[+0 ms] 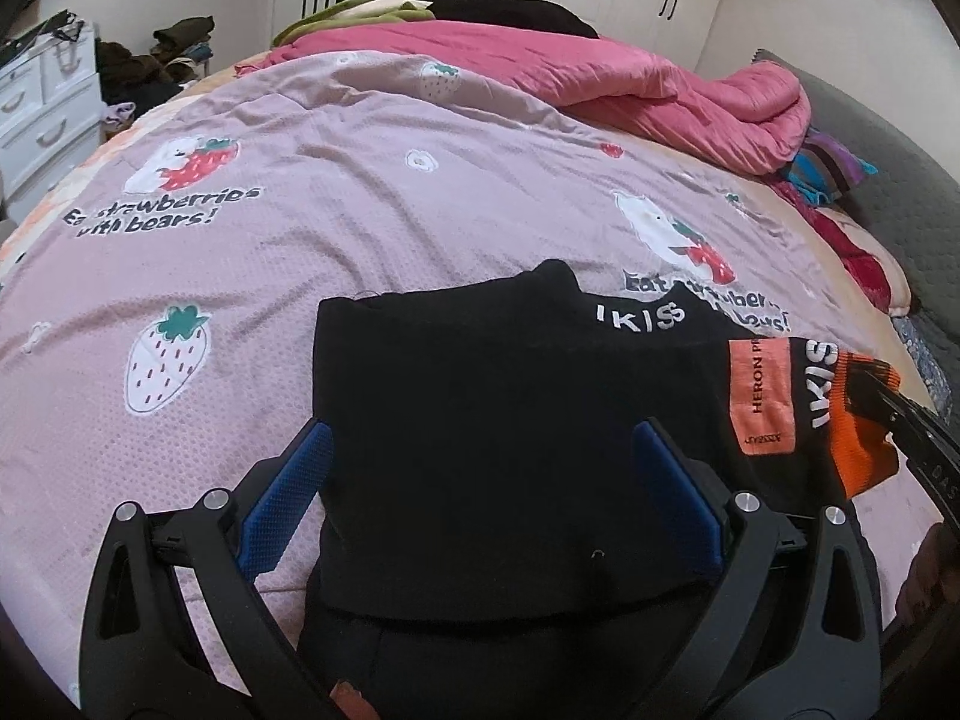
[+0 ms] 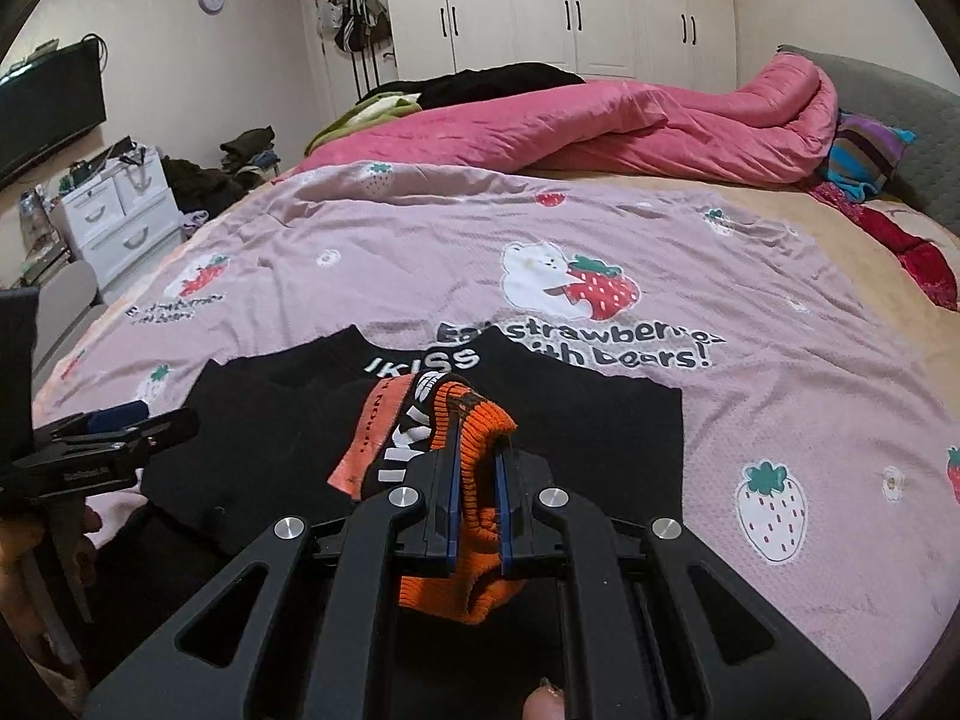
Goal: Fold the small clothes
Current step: 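Pull the cuff with the right gripper to straighten the folded sleeve, then lay the orange cuff flat on the sweater and open the right gripper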
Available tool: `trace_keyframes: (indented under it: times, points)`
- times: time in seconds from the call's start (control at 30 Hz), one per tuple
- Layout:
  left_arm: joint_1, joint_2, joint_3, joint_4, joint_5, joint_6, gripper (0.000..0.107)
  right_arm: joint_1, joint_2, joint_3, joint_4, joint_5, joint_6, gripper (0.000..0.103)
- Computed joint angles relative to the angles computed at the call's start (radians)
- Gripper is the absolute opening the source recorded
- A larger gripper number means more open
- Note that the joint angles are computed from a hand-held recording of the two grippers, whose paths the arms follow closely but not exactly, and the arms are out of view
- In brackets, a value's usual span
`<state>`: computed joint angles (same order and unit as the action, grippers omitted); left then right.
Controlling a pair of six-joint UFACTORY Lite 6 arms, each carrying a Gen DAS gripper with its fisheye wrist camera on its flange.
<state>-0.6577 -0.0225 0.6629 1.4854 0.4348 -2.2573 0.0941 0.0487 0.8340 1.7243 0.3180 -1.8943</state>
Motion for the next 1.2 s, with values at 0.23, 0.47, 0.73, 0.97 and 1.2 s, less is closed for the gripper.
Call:
trace_keyframes:
  times: [0.23,0.47,0.73,0.97,1.2]
  points:
    - [-0.046,0.049,0.044,-0.086,0.043,0.101,0.093,0.005,0.024,-0.001,0.034,-0.042,-0.040,0.008]
    - [-0.047,0.077,0.056,-0.094,0.018,0.104,0.089,-0.019,0.064,0.019,-0.051,-0.040,0.053,0.016]
    - [-0.042,0.045,0.029,-0.074,-0.001,0.067,0.087,-0.064,0.047,0.013,-0.018,-0.021,0.037,0.023]
    - [-0.064,0.049,0.040,-0.091,-0.017,0.101,0.073,-0.071,0.027,-0.009,-0.059,0.025,0.055,0.023]
    - [-0.086,0.094,0.042,-0.069,-0.046,0.060,0.059,-0.016,0.000,-0.046,-0.113,0.059,0.067,0.032]
